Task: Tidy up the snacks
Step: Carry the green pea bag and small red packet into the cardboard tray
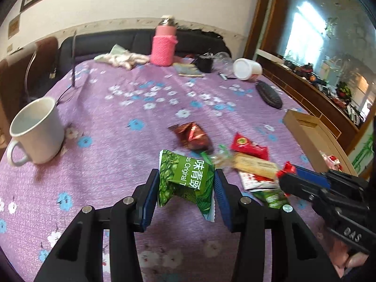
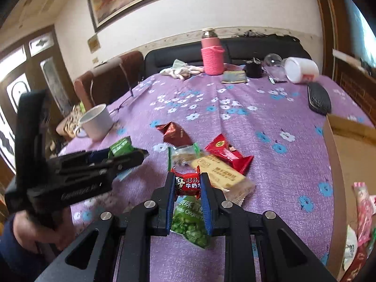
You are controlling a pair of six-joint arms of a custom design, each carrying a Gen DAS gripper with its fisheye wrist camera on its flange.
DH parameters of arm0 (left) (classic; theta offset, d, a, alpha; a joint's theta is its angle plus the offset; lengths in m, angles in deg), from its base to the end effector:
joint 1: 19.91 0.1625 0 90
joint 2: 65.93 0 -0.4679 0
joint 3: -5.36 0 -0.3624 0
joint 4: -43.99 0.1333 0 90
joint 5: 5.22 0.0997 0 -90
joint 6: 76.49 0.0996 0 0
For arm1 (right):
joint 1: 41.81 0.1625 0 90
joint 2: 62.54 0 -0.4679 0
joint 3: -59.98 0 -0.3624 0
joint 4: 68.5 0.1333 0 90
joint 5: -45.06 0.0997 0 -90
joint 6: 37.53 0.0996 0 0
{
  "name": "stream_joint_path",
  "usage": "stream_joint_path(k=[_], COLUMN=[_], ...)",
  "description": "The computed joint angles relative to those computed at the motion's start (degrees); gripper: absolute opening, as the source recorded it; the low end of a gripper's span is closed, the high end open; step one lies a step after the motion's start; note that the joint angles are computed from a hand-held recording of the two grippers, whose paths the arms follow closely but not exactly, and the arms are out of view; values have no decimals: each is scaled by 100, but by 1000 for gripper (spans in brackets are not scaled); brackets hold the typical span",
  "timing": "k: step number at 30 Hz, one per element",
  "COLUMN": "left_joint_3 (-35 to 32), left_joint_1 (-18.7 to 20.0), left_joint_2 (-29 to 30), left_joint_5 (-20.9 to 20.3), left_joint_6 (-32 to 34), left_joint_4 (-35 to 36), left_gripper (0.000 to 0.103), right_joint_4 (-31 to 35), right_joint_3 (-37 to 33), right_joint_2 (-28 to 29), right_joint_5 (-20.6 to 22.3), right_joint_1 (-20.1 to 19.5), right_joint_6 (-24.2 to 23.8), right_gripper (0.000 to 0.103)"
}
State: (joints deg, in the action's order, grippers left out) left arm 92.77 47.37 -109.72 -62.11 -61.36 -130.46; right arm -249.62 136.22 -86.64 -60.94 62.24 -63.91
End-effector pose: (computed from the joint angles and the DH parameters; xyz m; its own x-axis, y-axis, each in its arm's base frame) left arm -0.1088 -0.7459 0.2383 -0.8027 0.1765 -0.5696 0.5198 0.6753 -0.5233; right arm 0.2938 -0.7380 0.0557 -0.7893 -0.3934 0.4715 -0.6021 0.6466 -0.4683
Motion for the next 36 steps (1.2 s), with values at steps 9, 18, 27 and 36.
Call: stream_joint_path(k=[9,18,27,36], left_joint_3=[181,221,243,250], left_joint_1=[-183,-261,-315,-329], left_joint_2=[155,258,340,366], left_joint_5=[370,665,865,916], left_joint_6=[681,1100,1371,1465], left_joint_4=[-801,-1298,-1698,-1815], left_gripper=[45,46,46,46], right_joint_4=[-128,-293,-420,-553], right_joint_3=[14,-1,14,68], right_joint_2=[32,81,84,27], right_joint_5=[-79,-213,-224,-188], right_joint_1=[7,15,3,-16], right_joint_6=[-27,-79,-59,44], right_gripper=[22,22,22,22])
